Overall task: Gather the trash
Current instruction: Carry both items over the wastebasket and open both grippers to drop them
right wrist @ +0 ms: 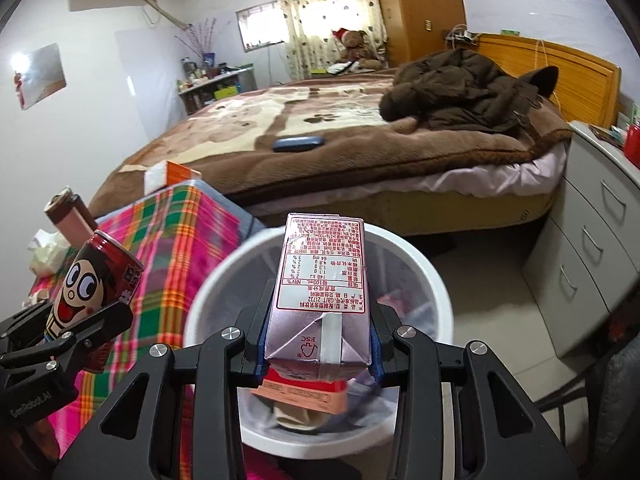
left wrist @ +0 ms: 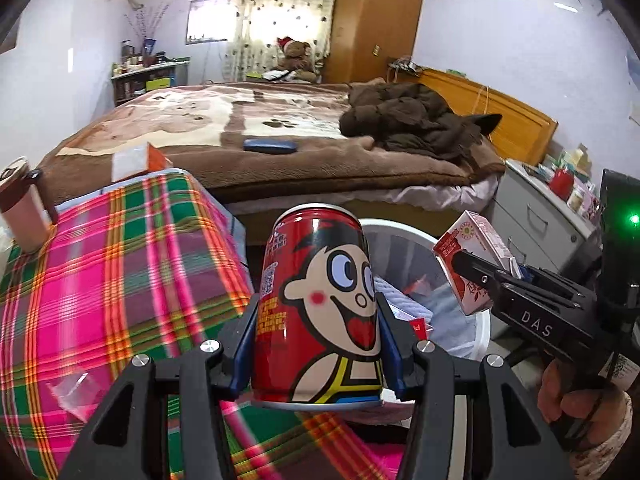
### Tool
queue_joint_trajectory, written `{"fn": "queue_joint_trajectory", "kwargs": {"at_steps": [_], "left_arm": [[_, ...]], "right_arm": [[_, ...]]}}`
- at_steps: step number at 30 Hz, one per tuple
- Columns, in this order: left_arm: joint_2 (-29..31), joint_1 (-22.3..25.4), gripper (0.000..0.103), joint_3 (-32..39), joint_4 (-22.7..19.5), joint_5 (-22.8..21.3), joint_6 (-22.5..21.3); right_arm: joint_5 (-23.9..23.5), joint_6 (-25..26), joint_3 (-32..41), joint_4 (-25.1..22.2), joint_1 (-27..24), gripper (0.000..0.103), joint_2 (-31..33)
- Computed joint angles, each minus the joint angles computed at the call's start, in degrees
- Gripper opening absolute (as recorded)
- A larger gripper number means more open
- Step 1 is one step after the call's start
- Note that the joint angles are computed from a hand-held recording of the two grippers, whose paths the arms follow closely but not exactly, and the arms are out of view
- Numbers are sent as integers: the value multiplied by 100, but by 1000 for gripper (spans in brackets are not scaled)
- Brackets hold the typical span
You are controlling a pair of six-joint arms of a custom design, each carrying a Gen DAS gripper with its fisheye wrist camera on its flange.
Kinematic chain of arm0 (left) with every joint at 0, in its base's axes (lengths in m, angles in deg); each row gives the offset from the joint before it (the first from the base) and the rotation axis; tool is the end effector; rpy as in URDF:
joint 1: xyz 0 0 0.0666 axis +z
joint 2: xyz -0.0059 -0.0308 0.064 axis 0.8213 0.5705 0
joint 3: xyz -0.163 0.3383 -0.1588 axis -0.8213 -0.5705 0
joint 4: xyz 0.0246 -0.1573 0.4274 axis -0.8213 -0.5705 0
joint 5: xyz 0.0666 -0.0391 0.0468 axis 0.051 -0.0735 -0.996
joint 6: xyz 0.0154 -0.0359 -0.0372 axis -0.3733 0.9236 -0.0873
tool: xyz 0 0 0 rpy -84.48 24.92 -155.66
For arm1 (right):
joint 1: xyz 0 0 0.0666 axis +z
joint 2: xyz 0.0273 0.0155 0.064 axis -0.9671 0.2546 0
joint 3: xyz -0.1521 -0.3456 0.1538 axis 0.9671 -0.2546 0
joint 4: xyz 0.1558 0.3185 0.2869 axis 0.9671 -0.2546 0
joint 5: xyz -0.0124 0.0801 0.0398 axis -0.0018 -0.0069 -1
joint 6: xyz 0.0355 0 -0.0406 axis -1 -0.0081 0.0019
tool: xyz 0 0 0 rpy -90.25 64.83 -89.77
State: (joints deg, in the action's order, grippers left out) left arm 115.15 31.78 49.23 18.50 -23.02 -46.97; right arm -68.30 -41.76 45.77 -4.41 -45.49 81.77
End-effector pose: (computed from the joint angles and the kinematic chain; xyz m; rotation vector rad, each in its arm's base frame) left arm 0.5208 -0.2193 0.5039 -0.0054 2.3007 -0.1761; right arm 0.5694 0.3203 0.4778 -0.1961 2.2872 0.2971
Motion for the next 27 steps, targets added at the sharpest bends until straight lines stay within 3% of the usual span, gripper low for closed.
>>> {"fn": "queue_joint_trajectory", "kwargs": {"at_steps": [7,19,22,24,27], "left_arm": [[321,-148,54,281,-153,22,-140],[622,-76,55,492,-275,136,19],[613,-62,68,489,-254,165,39],[557,-59,74,443,-168,168,31],[508,-44,75,399,-111,108,27]], "right_arm": [[37,-7,-40,-209,-144,38,-3],[-196,74,100,-484,-227,38,133],[-148,103,161,-554,-225,39,168],[-104,127,172,-558,-216,44,170],[-140,97,134,-495,-218,66,127]]}}
